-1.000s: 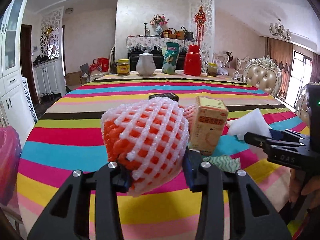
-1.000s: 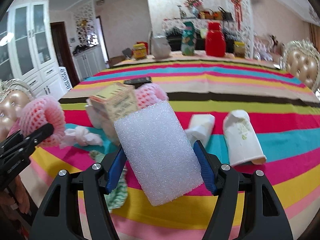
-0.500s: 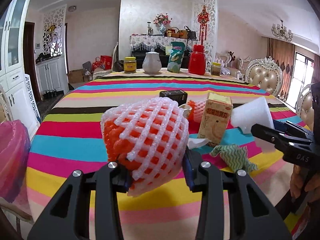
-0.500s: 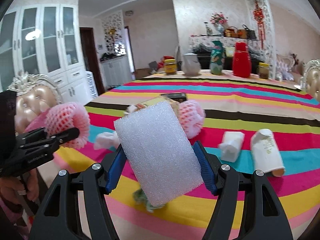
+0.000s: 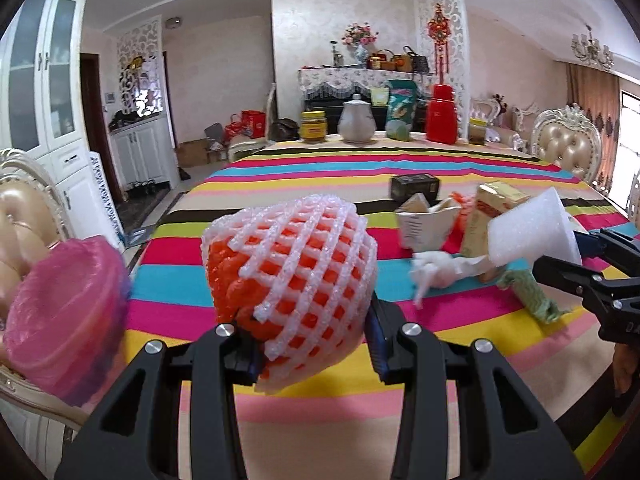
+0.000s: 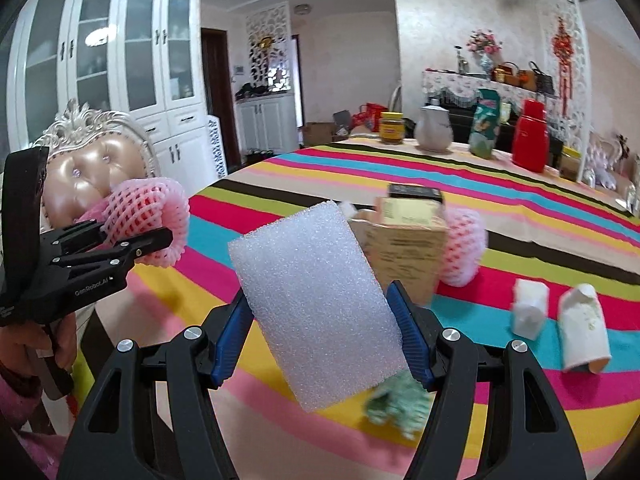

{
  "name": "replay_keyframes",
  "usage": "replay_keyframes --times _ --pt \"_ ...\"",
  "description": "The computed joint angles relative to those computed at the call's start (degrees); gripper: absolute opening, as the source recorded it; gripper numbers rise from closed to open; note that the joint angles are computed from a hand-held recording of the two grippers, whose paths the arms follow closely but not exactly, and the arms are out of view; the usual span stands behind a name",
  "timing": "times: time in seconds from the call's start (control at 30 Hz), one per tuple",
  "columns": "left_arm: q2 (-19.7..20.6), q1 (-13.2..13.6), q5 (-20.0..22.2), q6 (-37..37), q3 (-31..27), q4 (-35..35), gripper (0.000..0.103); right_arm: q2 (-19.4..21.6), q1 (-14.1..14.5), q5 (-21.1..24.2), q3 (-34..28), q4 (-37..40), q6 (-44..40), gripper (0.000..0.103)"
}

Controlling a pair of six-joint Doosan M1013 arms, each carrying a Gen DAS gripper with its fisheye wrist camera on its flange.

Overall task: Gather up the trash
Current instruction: 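Carry the pink fruit net and foam sheet toward the pink bin, then open both tools over the pink bin to drop net and foam sheet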

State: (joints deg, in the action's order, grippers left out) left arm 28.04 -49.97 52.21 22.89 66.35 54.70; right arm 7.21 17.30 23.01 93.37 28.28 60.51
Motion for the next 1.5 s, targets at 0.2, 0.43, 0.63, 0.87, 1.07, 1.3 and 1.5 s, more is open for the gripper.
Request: replay_keyframes --times 0.2,0.43,0.63,0.87,1.07,1.3,1.5 --pt "-2.2 0.8 1.8 -2.2 2.9 0.8 0.039 1.6 2.4 1.0 -2.4 -0.3 -0.2 0.064" --pt "-4.5 1.8 3.1 -4.9 6.2 2.0 0.039 4.1 5.0 3.3 -5.9 -1.0 0.8 0.064" --pt "-7.3 2.9 4.9 -8.7 9.5 5.1 0.039 6.7 7.5 5.2 -9.5 0.3 0.6 0.064" --pt "-10.5 4.8 7.9 -11.0 12.7 8.2 0.039 10.7 10.4 7.8 -15.1 3.1 -0.5 0.064" --pt "-13.1 7.6 9.1 -11.3 15.6 7.7 0.039 14.7 12.9 10.9 -21.1 4.1 0.3 0.064" --pt "-15.3 11.4 6.9 -11.0 18.1 5.4 0.04 19.4 15.0 14.8 -28.8 4.9 2.8 0.065" --pt "-15.8 14.0 5.3 -8.5 19.2 3.5 0.04 23.0 16.2 17.5 -34.5 4.6 5.6 0.065"
